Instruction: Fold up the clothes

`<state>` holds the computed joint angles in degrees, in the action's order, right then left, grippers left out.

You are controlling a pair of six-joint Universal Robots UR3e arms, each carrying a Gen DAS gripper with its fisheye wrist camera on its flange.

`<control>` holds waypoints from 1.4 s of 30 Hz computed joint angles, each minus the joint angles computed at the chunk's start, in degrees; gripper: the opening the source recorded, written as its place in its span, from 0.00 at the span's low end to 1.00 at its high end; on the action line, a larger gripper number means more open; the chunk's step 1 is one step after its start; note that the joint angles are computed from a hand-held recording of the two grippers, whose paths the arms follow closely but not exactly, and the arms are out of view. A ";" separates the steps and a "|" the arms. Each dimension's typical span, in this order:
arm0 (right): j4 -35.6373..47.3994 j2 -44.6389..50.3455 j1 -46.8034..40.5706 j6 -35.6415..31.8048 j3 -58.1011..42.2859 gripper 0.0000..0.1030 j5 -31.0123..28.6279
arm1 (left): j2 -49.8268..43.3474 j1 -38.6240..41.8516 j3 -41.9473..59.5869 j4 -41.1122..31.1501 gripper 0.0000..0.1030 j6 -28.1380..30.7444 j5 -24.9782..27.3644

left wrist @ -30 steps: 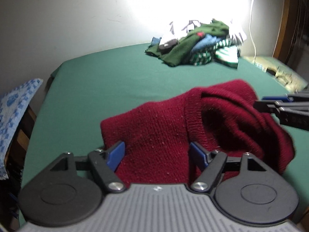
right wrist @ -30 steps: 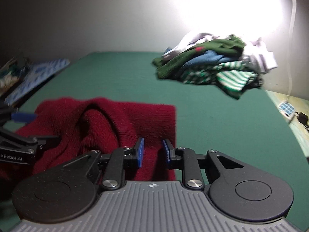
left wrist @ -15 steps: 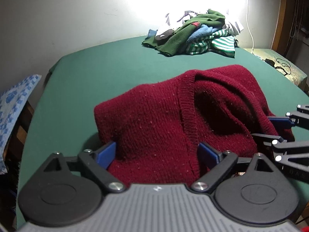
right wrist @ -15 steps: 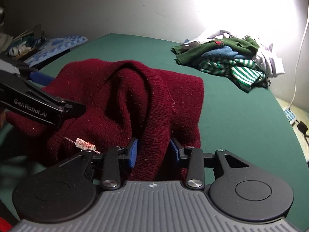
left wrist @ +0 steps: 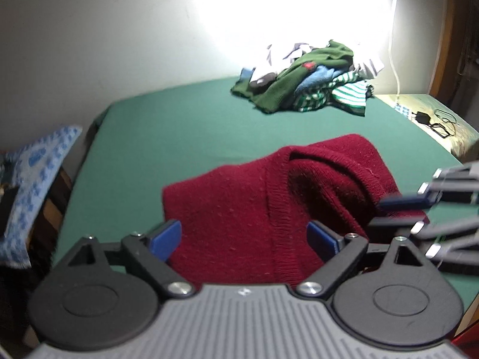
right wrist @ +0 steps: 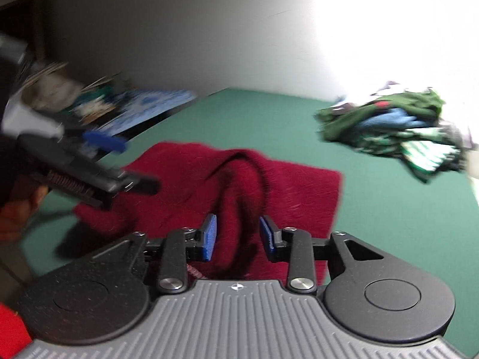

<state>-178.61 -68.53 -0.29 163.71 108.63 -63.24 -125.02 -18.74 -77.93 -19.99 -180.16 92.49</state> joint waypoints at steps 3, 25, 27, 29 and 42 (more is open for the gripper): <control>9.20 2.89 -0.63 -4.44 -4.88 0.17 3.57 | -3.78 -2.10 5.50 -6.32 0.85 -4.38 4.27; 27.55 7.00 -0.22 0.95 -16.12 0.24 4.53 | -14.66 -5.74 31.60 -34.46 0.99 -18.65 14.60; 27.49 7.22 0.19 3.39 -16.63 0.24 4.01 | -13.83 -5.15 30.10 -33.39 0.99 -17.02 13.47; 27.39 7.07 0.32 6.15 -16.63 0.24 3.65 | -13.20 -4.31 29.30 -33.50 0.99 -16.11 12.05; 4.26 0.50 3.28 19.00 -4.25 0.72 -2.49 | -8.38 -1.99 20.22 -27.63 0.99 -8.23 8.12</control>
